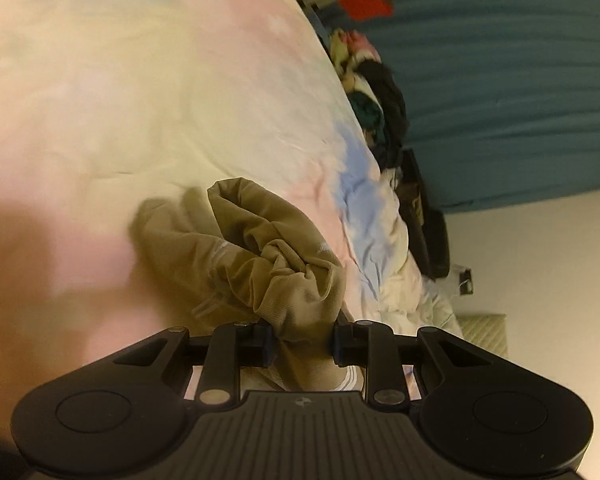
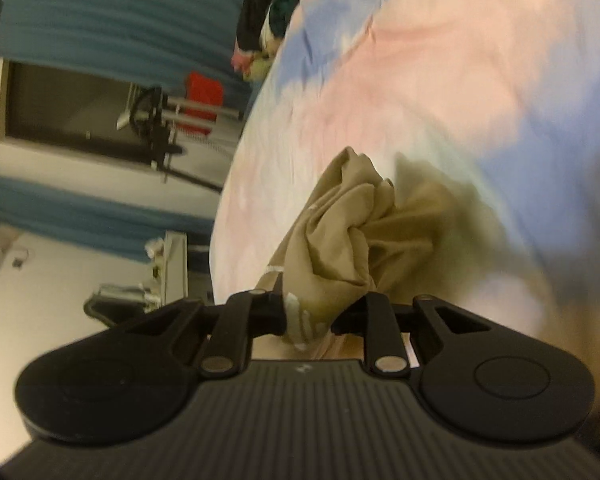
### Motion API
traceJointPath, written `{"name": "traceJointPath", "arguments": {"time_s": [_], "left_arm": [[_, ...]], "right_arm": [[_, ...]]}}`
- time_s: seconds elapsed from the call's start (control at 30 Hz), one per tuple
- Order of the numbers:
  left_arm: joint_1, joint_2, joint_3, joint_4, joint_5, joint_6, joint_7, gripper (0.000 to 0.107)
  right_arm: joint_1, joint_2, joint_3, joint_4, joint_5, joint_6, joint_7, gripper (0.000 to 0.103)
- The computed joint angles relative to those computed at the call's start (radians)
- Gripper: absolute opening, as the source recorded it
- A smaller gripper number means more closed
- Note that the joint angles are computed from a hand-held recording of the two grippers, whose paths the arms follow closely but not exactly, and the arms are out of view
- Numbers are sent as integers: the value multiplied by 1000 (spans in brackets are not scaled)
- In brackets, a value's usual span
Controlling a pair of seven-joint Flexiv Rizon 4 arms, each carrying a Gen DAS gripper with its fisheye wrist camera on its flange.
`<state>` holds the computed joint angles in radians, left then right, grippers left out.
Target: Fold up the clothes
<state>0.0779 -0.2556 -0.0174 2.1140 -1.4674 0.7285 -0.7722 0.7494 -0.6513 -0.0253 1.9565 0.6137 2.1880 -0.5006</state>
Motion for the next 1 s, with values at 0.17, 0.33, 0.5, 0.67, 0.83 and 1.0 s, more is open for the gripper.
{"name": "traceJointPath", "arguments": {"time_s": [0.17, 0.33, 0.5, 0.67, 0.83, 1.0], "left_arm": [[-86, -145, -91, -236, 116, 132, -166, 27], [-142, -360, -185, -585, 318, 232, -352, 26], [-205, -580, -276, -938, 455, 331, -399, 26], [-260, -778, -337, -1187, 588, 389, -355, 26], [-212, -783, -400, -1030, 672, 471, -224, 26], [-88, -753, -555, -789, 663, 625, -8, 29]], "right_arm": [[-154, -23, -24, -47, -80, -45, 45, 22], [-212, -94, -192, -225, -165, -196, 66, 21], [-245, -214, -361, -421, -245, -256, 90, 21], [-279, -347, -445, -534, -304, -287, 96, 21], [-290, -439, -411, -527, -338, -286, 92, 21], [-241, -488, -332, -434, -232, -140, 83, 21]]}}
